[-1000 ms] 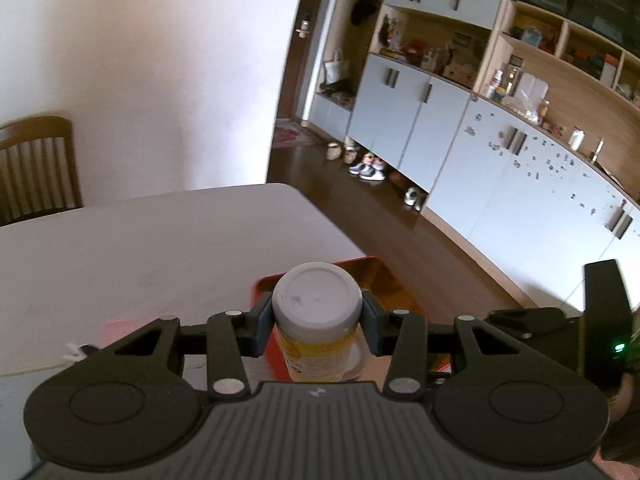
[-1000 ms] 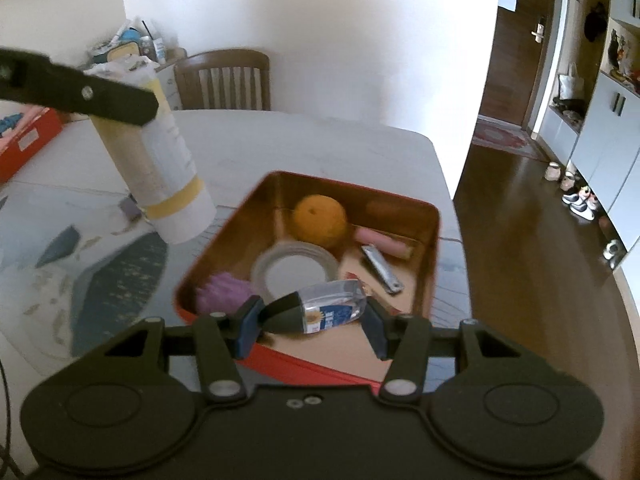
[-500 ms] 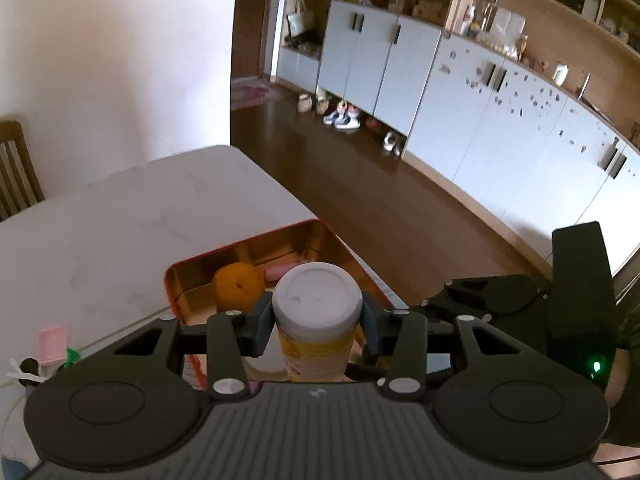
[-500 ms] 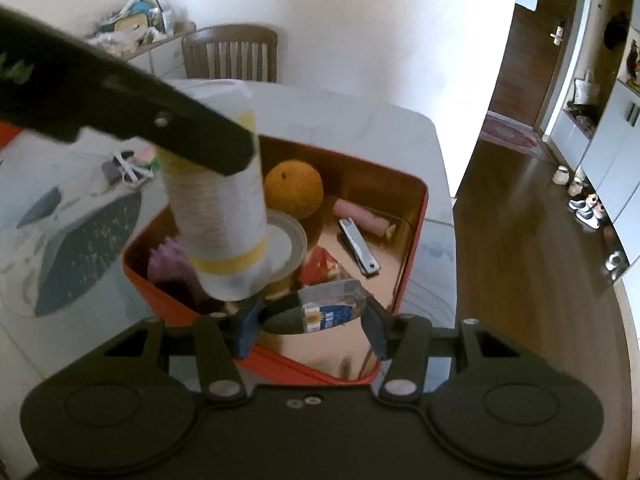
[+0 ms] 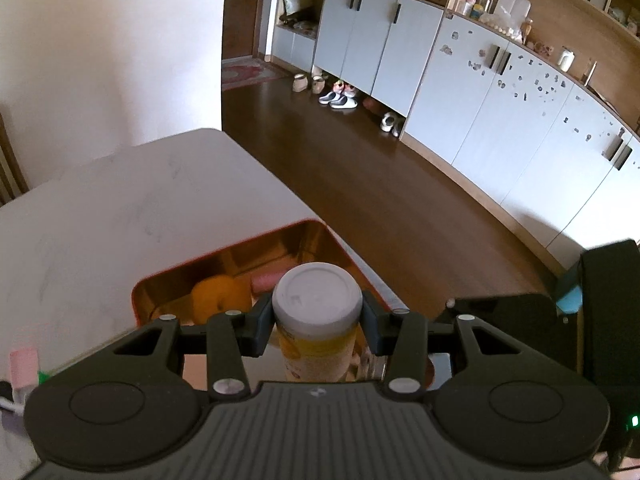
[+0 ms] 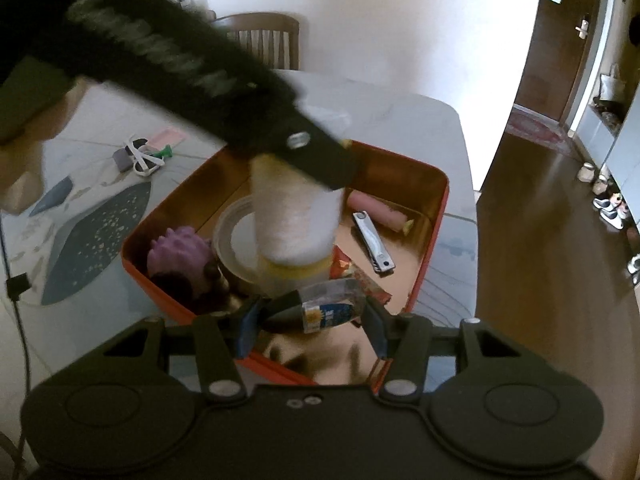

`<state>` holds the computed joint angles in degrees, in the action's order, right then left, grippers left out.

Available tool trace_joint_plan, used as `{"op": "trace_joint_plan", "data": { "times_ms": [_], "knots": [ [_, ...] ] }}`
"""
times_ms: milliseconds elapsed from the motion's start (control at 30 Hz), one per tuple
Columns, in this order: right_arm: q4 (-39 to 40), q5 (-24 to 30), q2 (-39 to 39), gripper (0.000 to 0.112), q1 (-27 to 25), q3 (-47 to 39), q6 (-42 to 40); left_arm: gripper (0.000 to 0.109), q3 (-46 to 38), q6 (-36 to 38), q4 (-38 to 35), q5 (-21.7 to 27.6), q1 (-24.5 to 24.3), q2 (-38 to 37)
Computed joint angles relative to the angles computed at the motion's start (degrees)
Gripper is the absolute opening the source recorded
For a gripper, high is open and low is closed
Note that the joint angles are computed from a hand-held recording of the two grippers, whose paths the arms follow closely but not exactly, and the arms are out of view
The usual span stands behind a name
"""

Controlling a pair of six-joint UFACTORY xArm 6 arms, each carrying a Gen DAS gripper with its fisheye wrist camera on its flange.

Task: Organize rigid objects
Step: 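Carry the bottle and glass jar into the red tin and release both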

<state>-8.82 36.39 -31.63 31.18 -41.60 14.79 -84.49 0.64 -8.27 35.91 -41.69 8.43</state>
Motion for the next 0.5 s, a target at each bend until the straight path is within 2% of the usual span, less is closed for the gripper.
{"op": "trace_joint_plan", "data": {
  "times_ms": [367,500],
  "knots": [
    [1.33,0.06,0.79,0.054,-0.14,-0.37,-0.17,0.044,-11.18,-2.3,3.44,1.32,0.36,9.45],
    [3.19,-0.97,-0.22,0.055,-0.61,0.49,-0.1,0.044,-17.21,-1.31,2.85,4.83,0.37,13.91]
  ]
}}
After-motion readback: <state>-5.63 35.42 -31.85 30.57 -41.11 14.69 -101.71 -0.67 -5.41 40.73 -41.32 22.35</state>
